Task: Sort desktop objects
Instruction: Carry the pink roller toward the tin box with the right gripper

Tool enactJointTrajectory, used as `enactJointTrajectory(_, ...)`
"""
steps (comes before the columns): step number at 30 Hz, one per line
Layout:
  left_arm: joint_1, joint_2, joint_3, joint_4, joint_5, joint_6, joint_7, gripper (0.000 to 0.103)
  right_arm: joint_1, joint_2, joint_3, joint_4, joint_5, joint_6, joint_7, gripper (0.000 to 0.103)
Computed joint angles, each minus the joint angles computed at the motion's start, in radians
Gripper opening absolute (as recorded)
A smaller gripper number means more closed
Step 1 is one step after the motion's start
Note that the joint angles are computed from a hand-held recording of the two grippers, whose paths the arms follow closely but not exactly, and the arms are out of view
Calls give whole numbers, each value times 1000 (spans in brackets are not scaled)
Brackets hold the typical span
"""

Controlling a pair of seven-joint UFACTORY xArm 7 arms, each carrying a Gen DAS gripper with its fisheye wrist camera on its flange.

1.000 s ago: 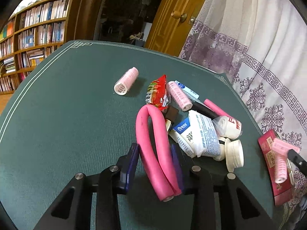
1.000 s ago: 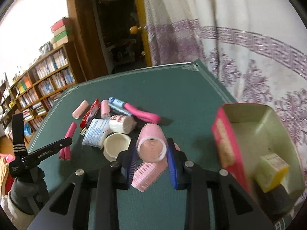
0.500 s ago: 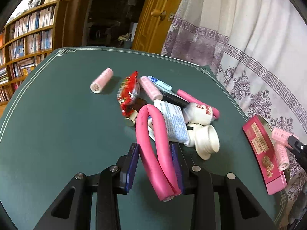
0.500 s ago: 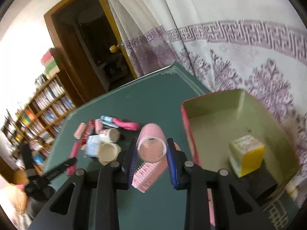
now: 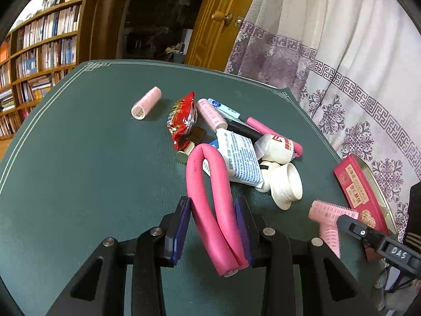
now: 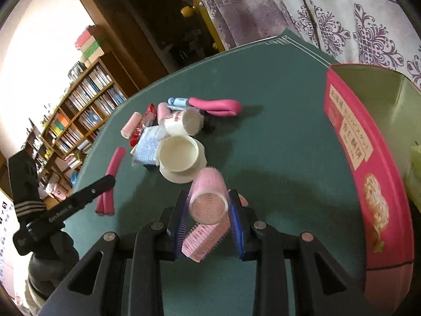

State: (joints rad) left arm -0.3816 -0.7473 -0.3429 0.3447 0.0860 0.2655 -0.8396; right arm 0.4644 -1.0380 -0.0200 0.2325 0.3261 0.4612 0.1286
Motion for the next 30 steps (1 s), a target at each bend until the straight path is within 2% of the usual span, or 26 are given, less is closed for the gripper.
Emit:
enactJointTrajectory(2,-9,12,7,-1,-4,-16,5,37,30,-16,-47,-6,31,6,-16,33)
enactJointTrajectory(4,-23,17,14,-5,-8,-32,15,37,94,-5,-129,-10,92,3,-59,33)
enactJointTrajectory(6,-31,16,17,-10,-12,-42,21,37,117,16,-135,-25,142,-40,-86,33)
enactJointTrajectory(7,-33,13,19,-13,-14,-45,23,37,82,22,-84,-28,121,-53,-76,33)
enactJointTrajectory(10,-39,9,27,-22,-22,-52,28,37,-135,29,219,-9,-115,-57,84,33)
enactJointTrajectory(11,-41,10,31,-25,-25,-55,31,37,-186,25,294,-2,-161,-53,112,33)
enactJointTrajectory(15,-47,20,42,-35,-38,-68,38,37,-258,36,395,4,-248,-79,189,32)
enactJointTrajectory(19,-54,30,48,-41,-46,-81,45,37,-315,53,424,18,-333,-76,243,32)
enactJointTrajectory(21,-55,30,46,-43,-48,-84,47,37,-366,88,473,43,-400,-58,268,32)
enactJointTrajectory(23,-55,25,45,-47,-50,-87,48,37,-364,121,462,62,-430,-23,272,31)
enactJointTrajectory(26,-59,24,51,-54,-55,-98,51,37,-392,129,509,81,-521,1,295,31)
enactJointTrajectory(28,-64,26,59,-61,-60,-104,54,37,-367,131,471,77,-534,-1,302,31)
enactJointTrajectory(30,-70,31,70,-63,-66,-110,60,37,-316,127,379,61,-514,-15,298,31)
